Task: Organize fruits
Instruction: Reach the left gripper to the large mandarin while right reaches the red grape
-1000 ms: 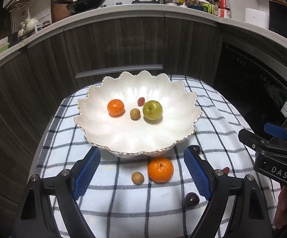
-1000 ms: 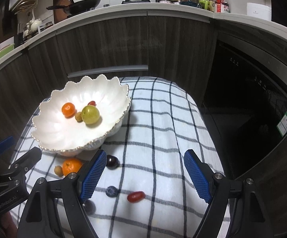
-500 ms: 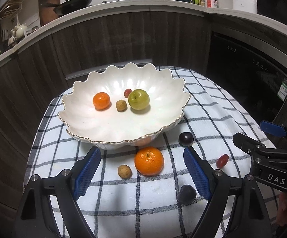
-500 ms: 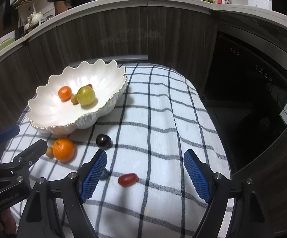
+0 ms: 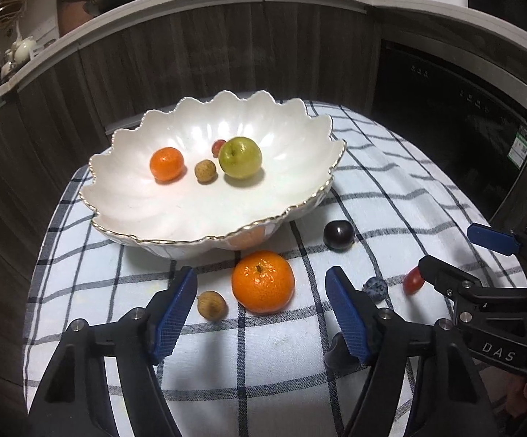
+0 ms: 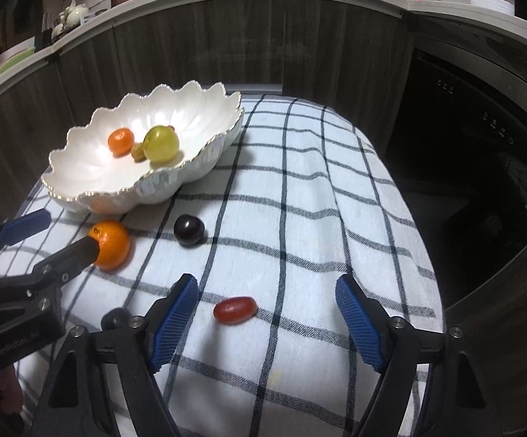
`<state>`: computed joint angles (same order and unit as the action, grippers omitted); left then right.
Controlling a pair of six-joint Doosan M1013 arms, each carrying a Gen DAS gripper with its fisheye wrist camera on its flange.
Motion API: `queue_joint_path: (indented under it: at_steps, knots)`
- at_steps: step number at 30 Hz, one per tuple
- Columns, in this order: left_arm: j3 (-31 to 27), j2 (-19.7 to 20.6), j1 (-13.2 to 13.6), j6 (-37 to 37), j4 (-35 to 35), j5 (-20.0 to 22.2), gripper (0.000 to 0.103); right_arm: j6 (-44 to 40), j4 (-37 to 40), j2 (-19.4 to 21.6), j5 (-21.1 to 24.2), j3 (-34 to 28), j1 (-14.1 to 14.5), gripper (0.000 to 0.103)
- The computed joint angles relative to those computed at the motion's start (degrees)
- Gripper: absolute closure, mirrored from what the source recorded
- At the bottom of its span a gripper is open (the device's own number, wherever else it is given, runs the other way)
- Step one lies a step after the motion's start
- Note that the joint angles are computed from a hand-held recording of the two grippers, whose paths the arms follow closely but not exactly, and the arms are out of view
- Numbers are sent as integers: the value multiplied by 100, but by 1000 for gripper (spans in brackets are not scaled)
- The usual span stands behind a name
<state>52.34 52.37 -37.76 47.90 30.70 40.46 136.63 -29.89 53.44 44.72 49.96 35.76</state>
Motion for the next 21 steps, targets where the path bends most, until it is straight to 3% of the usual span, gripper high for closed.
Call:
queue_joint_path:
  at_steps: [21]
  knots:
    - [-293,258,38,345,-152,113,35,-513,537,130,26,-93,-31,40]
